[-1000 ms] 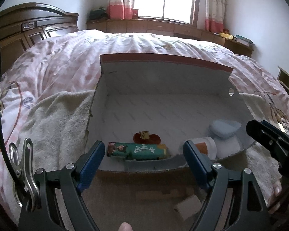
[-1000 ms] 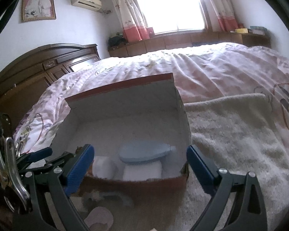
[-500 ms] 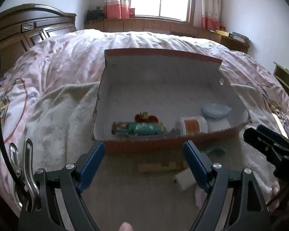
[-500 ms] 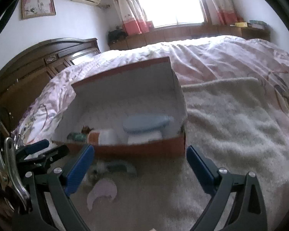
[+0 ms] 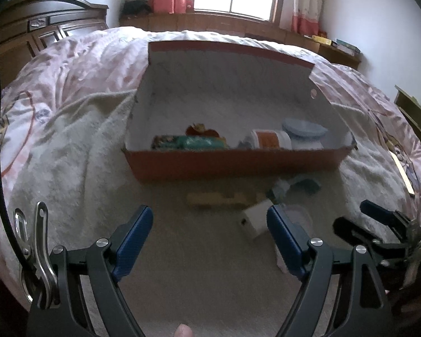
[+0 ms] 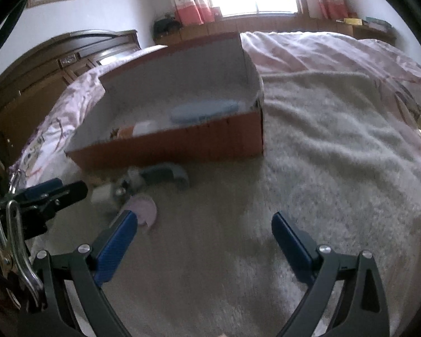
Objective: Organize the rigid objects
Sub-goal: 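Withdraw both tools from the box toward the remaining items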
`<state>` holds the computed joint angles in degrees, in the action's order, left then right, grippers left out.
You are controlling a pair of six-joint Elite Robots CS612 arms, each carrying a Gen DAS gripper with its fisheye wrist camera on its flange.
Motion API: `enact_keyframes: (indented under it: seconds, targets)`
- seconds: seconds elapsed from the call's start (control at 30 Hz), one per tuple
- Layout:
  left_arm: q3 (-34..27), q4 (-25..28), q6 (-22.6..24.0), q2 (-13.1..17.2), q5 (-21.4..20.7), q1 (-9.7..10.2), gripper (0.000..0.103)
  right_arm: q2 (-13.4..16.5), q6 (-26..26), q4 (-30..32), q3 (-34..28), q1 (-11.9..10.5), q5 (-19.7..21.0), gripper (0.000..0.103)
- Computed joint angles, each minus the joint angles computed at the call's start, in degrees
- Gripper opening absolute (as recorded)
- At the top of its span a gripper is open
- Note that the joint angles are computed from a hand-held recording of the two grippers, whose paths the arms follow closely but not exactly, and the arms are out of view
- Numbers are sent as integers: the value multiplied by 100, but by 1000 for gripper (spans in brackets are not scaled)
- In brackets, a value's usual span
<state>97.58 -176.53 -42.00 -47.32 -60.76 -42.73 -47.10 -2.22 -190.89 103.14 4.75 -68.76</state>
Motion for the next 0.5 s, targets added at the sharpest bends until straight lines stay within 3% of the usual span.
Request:
enact_keyframes:
  seconds: [0.3,0.5]
  targets:
    - [-181,285,-190,93,-429,8,84,29,-200,-117,115,42,-216,99]
    - [-339,397,-203,186,-493,4,70,48,-242,-200,131,58,-296,99]
